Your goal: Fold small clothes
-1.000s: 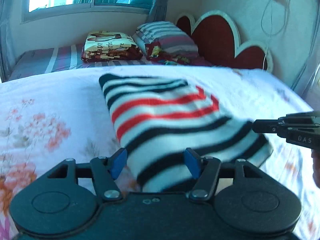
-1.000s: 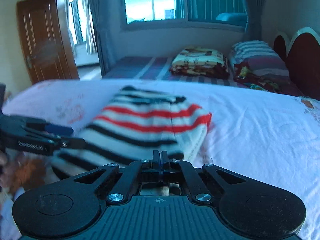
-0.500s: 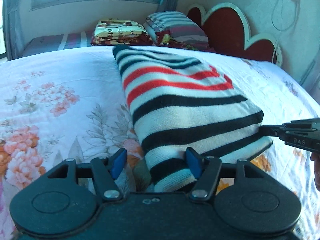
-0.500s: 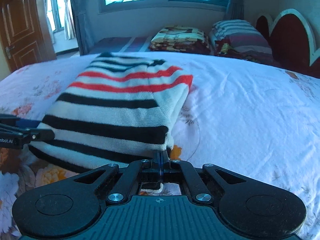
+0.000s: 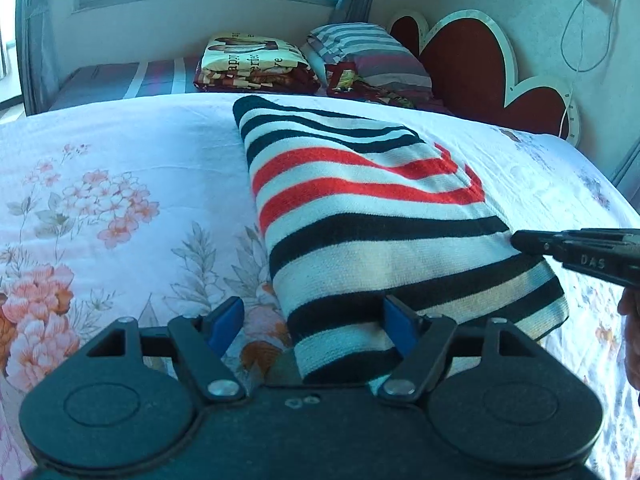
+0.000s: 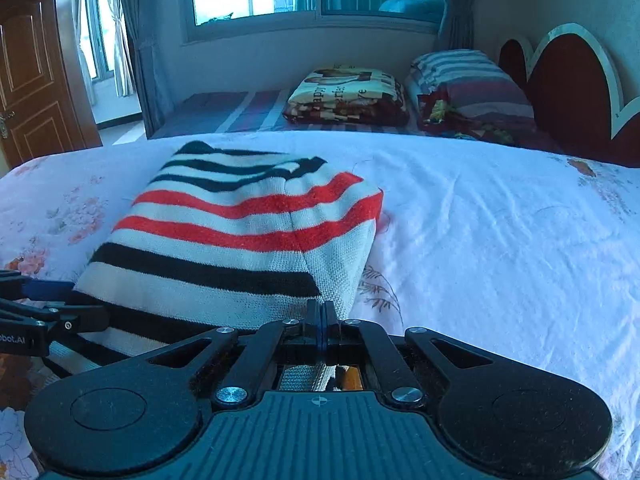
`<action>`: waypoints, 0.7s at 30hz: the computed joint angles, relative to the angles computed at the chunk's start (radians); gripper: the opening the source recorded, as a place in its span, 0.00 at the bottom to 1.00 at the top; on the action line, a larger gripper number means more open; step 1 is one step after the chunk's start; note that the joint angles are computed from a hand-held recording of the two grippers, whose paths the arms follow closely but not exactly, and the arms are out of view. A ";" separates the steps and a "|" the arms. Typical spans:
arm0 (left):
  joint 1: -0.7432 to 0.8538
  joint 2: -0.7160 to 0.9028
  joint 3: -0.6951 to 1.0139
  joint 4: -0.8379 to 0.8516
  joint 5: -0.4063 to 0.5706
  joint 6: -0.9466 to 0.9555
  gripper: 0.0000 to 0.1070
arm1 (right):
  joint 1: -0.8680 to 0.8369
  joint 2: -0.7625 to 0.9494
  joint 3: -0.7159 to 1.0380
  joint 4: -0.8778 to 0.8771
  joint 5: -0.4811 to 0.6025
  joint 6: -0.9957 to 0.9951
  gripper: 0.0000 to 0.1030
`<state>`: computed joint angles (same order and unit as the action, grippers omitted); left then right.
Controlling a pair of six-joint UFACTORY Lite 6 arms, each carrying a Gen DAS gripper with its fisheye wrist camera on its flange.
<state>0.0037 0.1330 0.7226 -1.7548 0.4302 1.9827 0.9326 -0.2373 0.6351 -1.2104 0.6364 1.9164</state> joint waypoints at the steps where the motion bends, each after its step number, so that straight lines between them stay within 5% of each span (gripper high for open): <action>1: 0.006 -0.019 -0.004 0.026 0.007 -0.032 0.67 | 0.030 -0.025 -0.009 -0.019 0.030 0.028 0.00; 4: 0.020 -0.060 -0.014 0.019 0.032 -0.043 0.66 | 0.102 -0.059 -0.026 -0.051 0.088 0.070 0.00; 12: -0.045 0.083 0.089 0.077 -0.030 -0.124 0.70 | 0.069 0.058 -0.019 -0.078 -0.008 0.067 0.00; 17: -0.015 0.010 0.072 0.164 0.000 -0.213 0.69 | 0.046 -0.052 -0.067 -0.073 -0.034 0.120 0.00; 18: 0.003 -0.007 0.068 0.156 0.024 -0.206 0.69 | 0.051 -0.101 -0.092 -0.088 -0.023 0.156 0.08; 19: 0.024 -0.005 0.078 0.164 0.055 -0.222 0.72 | 0.047 -0.145 -0.111 -0.082 -0.017 0.167 0.51; 20: 0.044 0.010 0.101 0.188 0.088 -0.254 0.75 | 0.026 -0.179 -0.129 -0.082 -0.032 0.183 0.73; 21: 0.051 0.034 0.130 0.217 0.103 -0.292 0.75 | -0.003 -0.226 -0.168 -0.125 -0.056 0.237 0.81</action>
